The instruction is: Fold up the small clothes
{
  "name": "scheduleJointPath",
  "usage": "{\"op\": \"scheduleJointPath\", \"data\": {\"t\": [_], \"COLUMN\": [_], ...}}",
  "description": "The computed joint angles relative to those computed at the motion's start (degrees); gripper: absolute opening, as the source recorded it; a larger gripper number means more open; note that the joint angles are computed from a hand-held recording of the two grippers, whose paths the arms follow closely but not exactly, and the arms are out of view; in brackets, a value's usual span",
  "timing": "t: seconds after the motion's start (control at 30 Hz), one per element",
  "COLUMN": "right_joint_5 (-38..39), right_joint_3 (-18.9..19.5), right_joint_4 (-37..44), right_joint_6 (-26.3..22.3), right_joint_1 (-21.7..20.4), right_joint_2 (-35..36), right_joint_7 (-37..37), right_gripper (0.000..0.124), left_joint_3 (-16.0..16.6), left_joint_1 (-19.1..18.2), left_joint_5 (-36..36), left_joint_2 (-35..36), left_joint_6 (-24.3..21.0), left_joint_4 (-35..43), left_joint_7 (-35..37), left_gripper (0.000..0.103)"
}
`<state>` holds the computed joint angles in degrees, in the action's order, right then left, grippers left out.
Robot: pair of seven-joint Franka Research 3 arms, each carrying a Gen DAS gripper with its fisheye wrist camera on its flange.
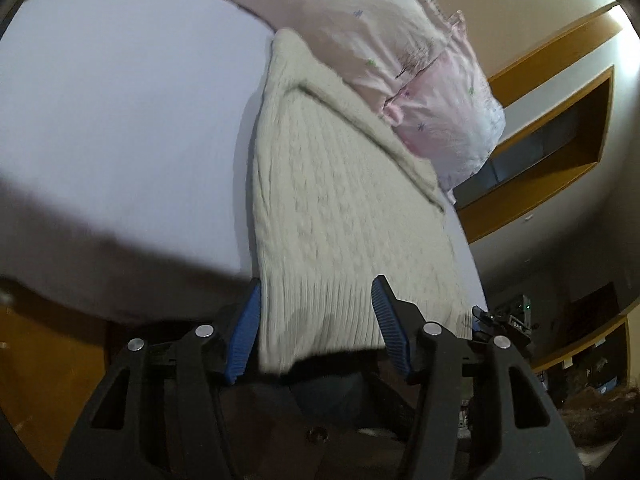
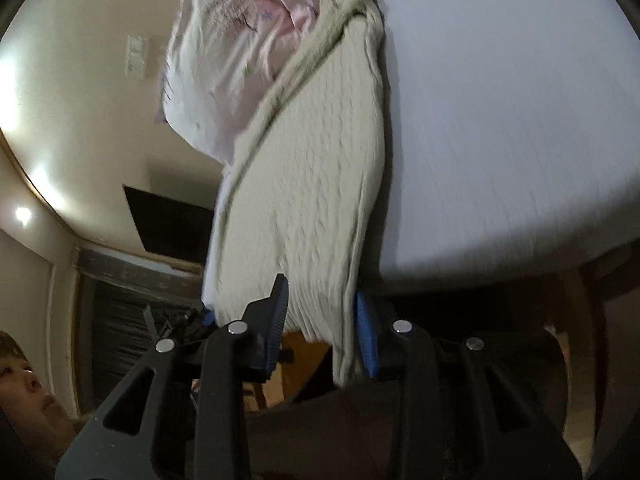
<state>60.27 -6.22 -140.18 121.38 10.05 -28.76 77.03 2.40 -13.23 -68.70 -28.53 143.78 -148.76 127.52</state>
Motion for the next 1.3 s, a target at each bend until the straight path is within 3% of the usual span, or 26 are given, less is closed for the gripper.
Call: {"op": "scheduleJointPath", "data": {"t": [0.33, 0.4, 0.43, 0.47, 0.5, 0.6, 0.7, 0.83, 0.9, 0.93, 0.97, 1.07, 1.13, 1.23, 1.3], "right_joint_5": [1.8, 4.4, 6.5, 7.2, 7.5, 11.2, 11.4, 9.0, 10.3, 11.8, 11.7, 2.8, -1.5, 1.8, 3.8], "right_joint_3": [-0.1, -0.4, -0.9, -0.9, -0.6, -0.7, 0.1, 2.3, 3.4, 3.8, 4.3, 6.8, 6.2, 8.6, 10.4], "right_joint_4": [-0.4, -0.7, -0.7, -0.5, -0.1, 2.9, 10.0, 23.9, 31.4, 35.9, 38.8, 48.0, 51.4, 53.5, 56.3], "right_joint_6": [-2.1, -2.5, -3.4, -4.3, -4.6, -4.5, -1.2, 7.2, 13.2, 15.3, 16.3, 19.1, 17.8, 18.2, 21.0], "right_joint_1": [0.9, 1.1, 1.5, 1.5, 1.5, 1.8, 1.4, 1.3, 1.4, 1.3, 0.6, -0.9, -0.8, -3.8, -5.1], "right_joint_2": [3.5, 4.3, 4.7, 4.8, 4.4, 3.7, 6.6, 16.5, 23.4, 27.8, 31.2, 41.9, 46.2, 49.1, 51.4], "right_joint_7": [-0.7, -2.7, -4.9, -6.0, -7.5, -12.8, -14.8, -14.7, -15.5, -15.6, -15.0, -2.7, 3.6, 5.3, 5.7], "right_gripper": [0.038, 0.025, 0.007, 0.007, 0.007, 0.007, 0.007, 0.007, 0.007, 0.007, 0.007, 0.007, 0.007, 0.007, 0.007], "left_joint_3": [-1.1, -0.8, -0.6, 0.3, 0.5, 0.6, -1.0, -3.8, -4.4, -6.0, -6.7, -6.5, -5.4, -7.8, -8.4], "left_joint_1": [-0.1, -0.2, 0.0, 0.0, 0.6, 2.1, 3.2, 5.0, 4.9, 5.6, 6.0, 5.4, 5.3, 7.8, 8.2], "left_joint_5": [-0.1, -1.7, -2.1, -3.0, -3.4, -5.1, -5.8, -5.4, -3.7, 0.4, 3.1, 18.4, 24.9, 24.7, 27.0], "left_joint_2": [3.4, 4.3, 4.7, 5.2, 5.3, 3.6, 3.9, 14.1, 23.5, 28.5, 33.0, 45.4, 50.5, 53.2, 54.6], "left_joint_6": [-0.5, -1.8, -2.8, -6.0, -8.0, -12.0, -9.2, -1.8, 2.5, 6.5, 7.5, 8.5, 6.1, 6.5, 7.7], "left_joint_4": [0.5, 0.8, 1.1, 1.5, 1.9, 3.3, 9.0, 22.8, 32.8, 37.8, 42.3, 54.6, 60.2, 64.0, 66.5], "left_joint_7": [-1.4, -0.3, 0.3, 1.6, 2.0, 4.5, 7.7, 8.5, 5.0, -1.1, -3.2, -19.1, -26.7, -27.6, -28.8], "left_gripper": [0.057, 0.057, 0.049, 0.020, 0.012, 0.009, 0.008, 0.008, 0.008, 0.008, 0.008, 0.006, 0.005, 0.005, 0.005]}}
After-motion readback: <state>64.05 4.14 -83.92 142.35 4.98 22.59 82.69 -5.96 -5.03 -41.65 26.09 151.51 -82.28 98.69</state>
